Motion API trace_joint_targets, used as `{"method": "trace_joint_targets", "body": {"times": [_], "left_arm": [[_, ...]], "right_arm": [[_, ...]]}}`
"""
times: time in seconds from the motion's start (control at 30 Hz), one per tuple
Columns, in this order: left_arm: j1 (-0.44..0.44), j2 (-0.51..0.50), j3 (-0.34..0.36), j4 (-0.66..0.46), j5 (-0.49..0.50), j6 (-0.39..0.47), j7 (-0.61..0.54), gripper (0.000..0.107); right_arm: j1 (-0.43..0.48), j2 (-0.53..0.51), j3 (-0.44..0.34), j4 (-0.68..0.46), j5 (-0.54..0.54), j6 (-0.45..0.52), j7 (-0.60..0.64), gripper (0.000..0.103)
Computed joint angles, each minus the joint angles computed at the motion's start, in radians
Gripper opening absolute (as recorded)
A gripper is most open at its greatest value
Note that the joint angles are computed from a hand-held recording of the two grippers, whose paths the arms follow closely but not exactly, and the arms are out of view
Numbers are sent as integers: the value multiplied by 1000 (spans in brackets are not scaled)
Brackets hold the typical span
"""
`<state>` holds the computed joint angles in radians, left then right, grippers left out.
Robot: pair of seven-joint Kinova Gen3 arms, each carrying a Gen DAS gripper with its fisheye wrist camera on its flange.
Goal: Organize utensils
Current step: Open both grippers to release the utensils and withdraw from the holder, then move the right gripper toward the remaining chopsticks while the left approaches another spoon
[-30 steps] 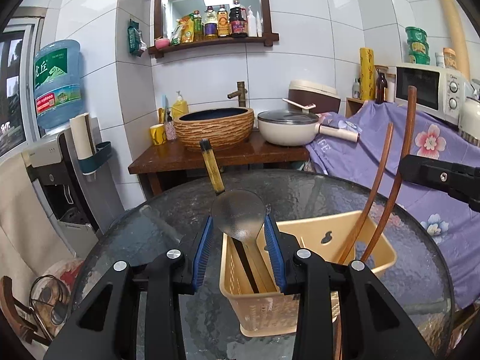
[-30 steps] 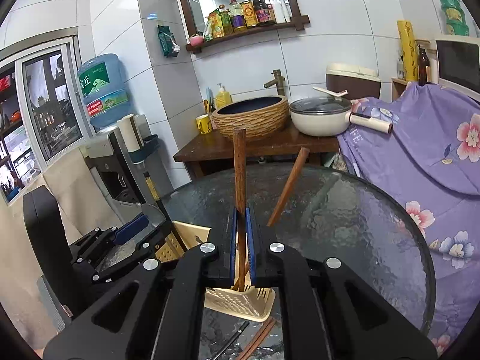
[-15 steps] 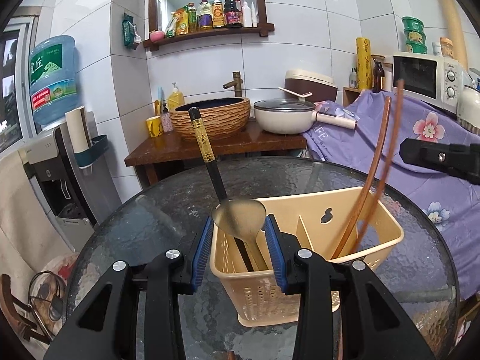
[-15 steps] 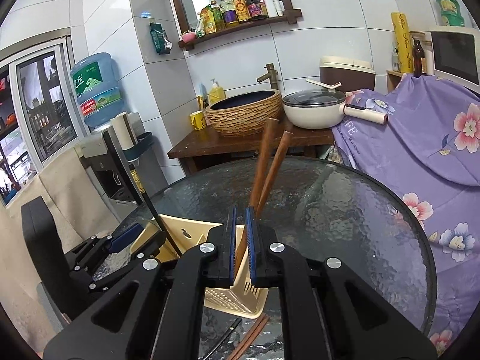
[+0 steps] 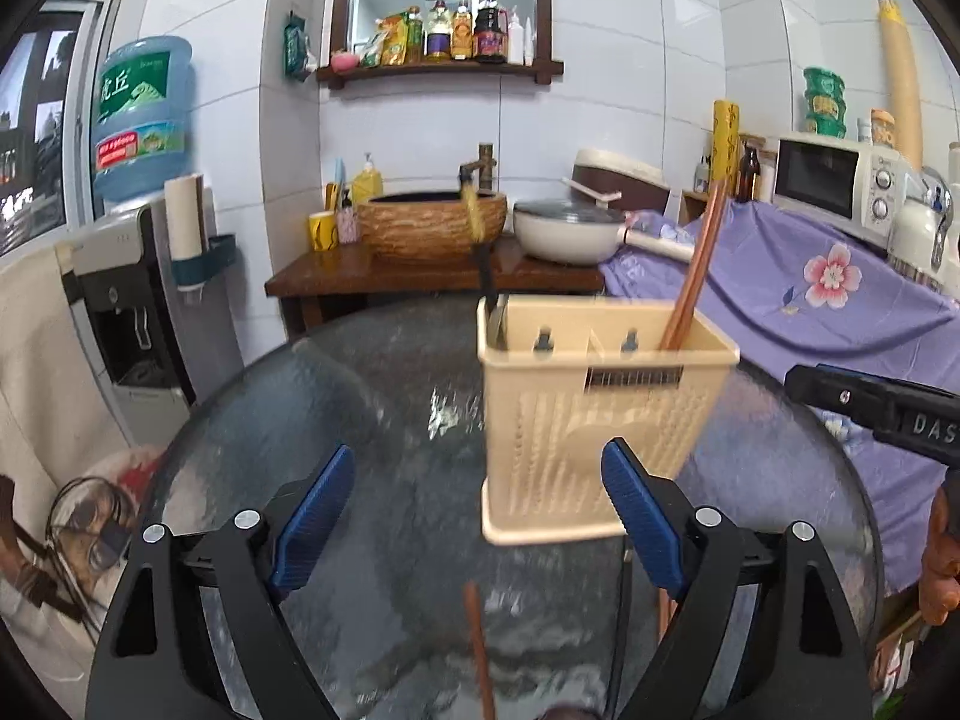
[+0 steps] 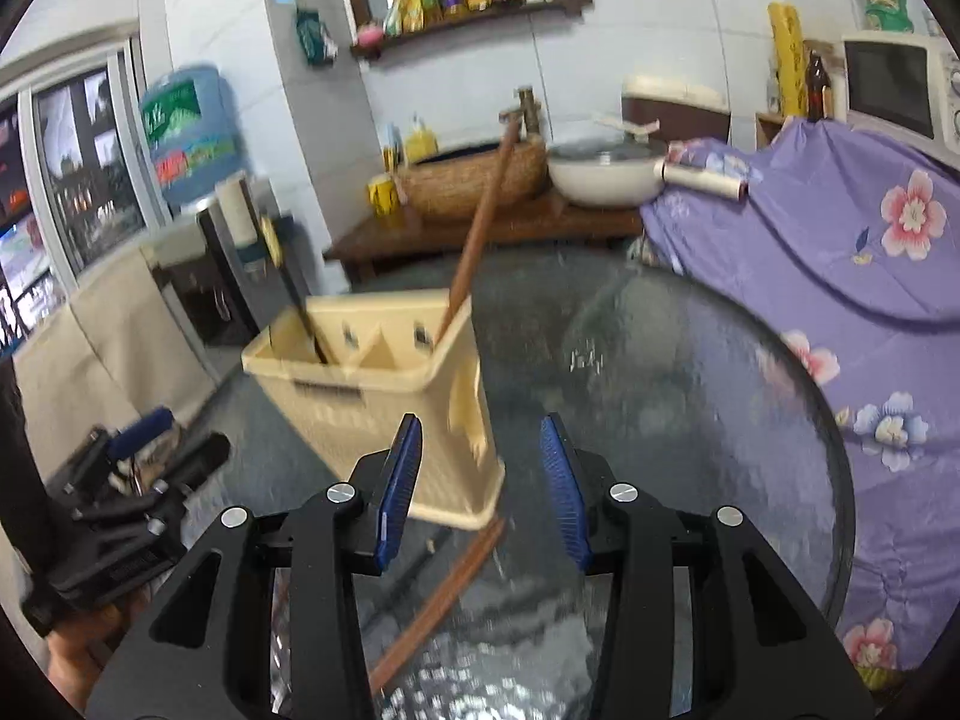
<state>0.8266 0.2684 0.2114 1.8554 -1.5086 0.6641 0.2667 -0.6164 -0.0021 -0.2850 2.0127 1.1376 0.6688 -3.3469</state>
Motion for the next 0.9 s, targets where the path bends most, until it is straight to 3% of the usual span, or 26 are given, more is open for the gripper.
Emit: {"method": "trace_joint_targets", "body": {"times": [0.37, 0.63, 0.9], "left_arm": [[12, -29, 20, 152, 86, -8, 59, 77], [11, -38, 30, 202, 94, -25, 109, 77], [7, -60, 47, 228, 80, -29, 137, 77]], "right_arm": [[-92, 145, 39, 37, -158, -72, 83, 42], [-171, 227, 86, -25, -241, -18, 181, 42], [-187, 203, 107, -17, -319, 26, 279, 42]]}}
